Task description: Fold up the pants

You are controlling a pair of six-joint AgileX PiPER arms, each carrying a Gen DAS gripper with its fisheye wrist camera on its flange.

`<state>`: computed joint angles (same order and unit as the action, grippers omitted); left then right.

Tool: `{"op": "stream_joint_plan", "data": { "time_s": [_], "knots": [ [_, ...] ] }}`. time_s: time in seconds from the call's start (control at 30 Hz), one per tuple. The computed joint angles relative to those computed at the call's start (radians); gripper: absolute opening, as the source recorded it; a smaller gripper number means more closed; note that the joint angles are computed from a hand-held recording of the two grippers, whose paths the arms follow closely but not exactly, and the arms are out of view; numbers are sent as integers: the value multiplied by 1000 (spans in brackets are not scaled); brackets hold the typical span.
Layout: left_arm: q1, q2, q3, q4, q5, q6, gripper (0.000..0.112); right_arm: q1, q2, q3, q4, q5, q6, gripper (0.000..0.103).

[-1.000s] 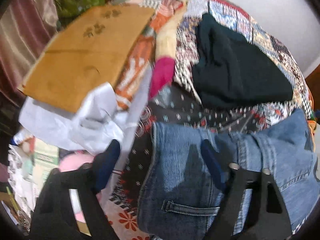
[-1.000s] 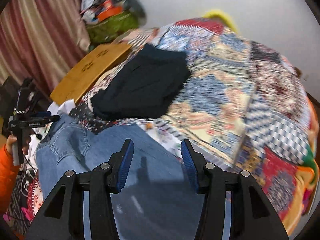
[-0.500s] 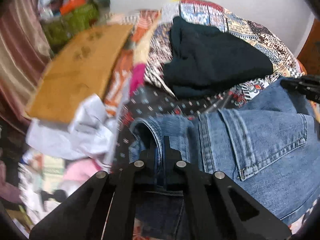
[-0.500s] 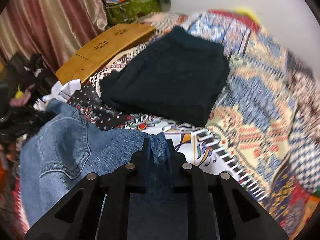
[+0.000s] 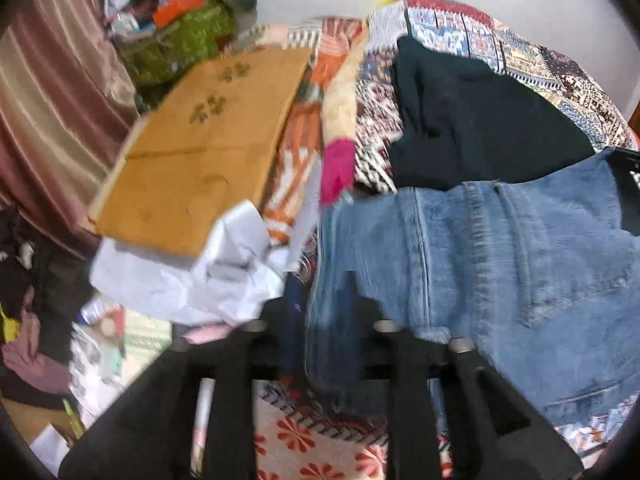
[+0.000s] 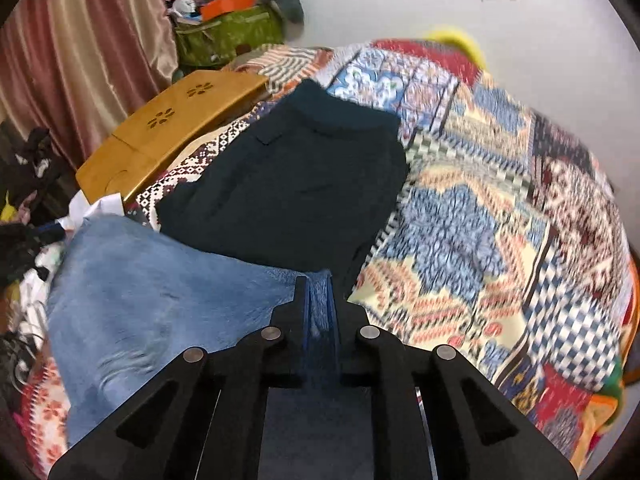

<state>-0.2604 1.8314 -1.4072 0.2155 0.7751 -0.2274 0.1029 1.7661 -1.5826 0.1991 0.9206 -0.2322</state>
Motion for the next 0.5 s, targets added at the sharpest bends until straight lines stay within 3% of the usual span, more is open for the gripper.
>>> {"op": "stream_joint_plan", "data": {
  "time_s": [0.07, 0.13, 0.23, 0.5],
  "knots": [
    [32, -58, 58, -95, -49, 50, 68, -19, -43, 24, 30, 11, -9, 20],
    [35, -131, 127, -93, -99, 29, 73, -35, -116, 78, 35, -8, -21, 36],
    [44, -193, 179, -133, -106, 46, 84, -80, -254, 176, 37, -37, -47, 44],
    [76, -214, 275, -437, -72, 203, 84, -288, -572, 420, 40, -16, -81, 46]
  ]
}}
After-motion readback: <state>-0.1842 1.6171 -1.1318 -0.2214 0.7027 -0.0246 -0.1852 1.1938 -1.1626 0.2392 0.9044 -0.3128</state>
